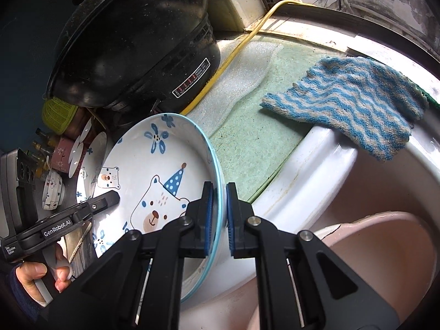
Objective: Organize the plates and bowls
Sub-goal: 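Lift the bear plate and carry it toward the leaf-pattern plate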
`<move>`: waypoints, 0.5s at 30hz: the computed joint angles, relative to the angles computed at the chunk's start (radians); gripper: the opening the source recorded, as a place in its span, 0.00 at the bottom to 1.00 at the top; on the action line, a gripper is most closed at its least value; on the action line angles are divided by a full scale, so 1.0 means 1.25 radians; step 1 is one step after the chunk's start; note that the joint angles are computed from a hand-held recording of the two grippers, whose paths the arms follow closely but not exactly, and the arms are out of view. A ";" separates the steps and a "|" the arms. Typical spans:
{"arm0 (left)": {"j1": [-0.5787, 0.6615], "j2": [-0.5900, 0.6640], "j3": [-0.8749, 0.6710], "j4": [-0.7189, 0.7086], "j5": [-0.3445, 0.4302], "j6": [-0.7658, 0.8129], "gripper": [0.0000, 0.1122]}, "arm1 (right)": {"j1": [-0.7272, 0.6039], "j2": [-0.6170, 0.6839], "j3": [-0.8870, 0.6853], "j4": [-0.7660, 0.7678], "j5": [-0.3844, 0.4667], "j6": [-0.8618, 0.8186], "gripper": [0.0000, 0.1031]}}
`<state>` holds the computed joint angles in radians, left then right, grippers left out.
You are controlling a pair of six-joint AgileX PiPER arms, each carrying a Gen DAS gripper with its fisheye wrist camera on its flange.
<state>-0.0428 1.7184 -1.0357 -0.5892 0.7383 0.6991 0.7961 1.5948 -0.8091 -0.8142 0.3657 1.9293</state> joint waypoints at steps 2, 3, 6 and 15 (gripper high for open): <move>0.012 -0.015 0.005 -0.003 0.004 0.006 0.12 | 0.011 0.003 -0.020 0.011 0.014 -0.015 0.10; 0.023 -0.022 0.006 -0.005 0.009 0.010 0.12 | 0.016 0.004 -0.030 0.019 0.021 -0.027 0.10; 0.049 -0.041 0.009 -0.011 0.020 0.020 0.12 | 0.029 0.010 -0.065 0.042 0.043 -0.062 0.10; 0.144 -0.098 0.016 -0.028 0.066 0.059 0.12 | 0.065 0.040 -0.169 0.094 0.094 -0.159 0.10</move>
